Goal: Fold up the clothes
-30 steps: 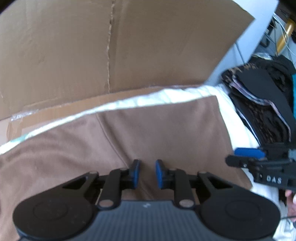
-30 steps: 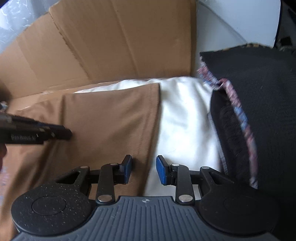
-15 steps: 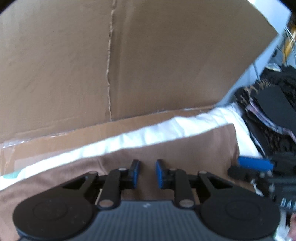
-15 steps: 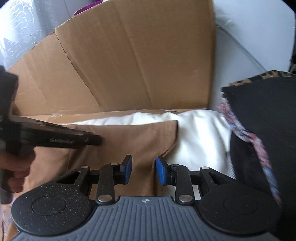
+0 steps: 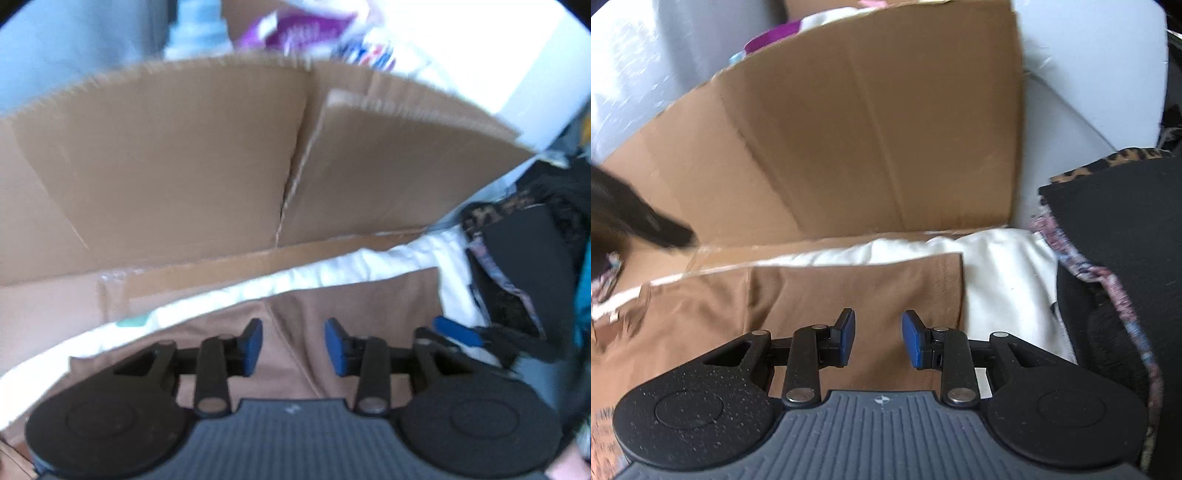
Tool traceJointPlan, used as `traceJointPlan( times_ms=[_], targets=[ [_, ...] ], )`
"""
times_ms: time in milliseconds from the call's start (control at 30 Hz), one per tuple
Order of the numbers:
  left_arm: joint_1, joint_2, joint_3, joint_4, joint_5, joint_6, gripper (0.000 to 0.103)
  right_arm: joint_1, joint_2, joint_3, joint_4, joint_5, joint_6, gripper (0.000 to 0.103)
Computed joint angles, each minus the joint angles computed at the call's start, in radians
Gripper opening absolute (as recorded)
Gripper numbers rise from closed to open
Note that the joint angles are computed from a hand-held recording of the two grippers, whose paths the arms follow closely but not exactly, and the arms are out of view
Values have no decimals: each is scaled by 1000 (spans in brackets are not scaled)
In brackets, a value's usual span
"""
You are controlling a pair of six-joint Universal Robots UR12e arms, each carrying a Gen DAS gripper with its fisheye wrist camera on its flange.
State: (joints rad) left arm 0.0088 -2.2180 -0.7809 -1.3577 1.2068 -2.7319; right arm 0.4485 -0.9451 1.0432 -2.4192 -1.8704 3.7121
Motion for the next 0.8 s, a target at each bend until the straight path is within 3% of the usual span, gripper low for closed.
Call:
traceJointPlan(
  times_ms=[133,333,500,600,667,800],
  targets=[
    [42,59,-81,80,-5,20,50,-1,3,0,1,26,9,36],
    [123,149,-170,94,1,15,50,4,15,-48,160,33,-14,36],
    [197,235,-283,146,29,138,52,17,20,-79,252,-62,-19,36],
    [250,281,-340,160,19,140,52,25,20,-113,295,-80,-84,37],
    [282,307,-376,181,17,142,52,35,23,-141,325,-105,-77,43],
    [350,355,-447,232,7,123,52,56,34,-202,375,-153,-69,44]
  ],
)
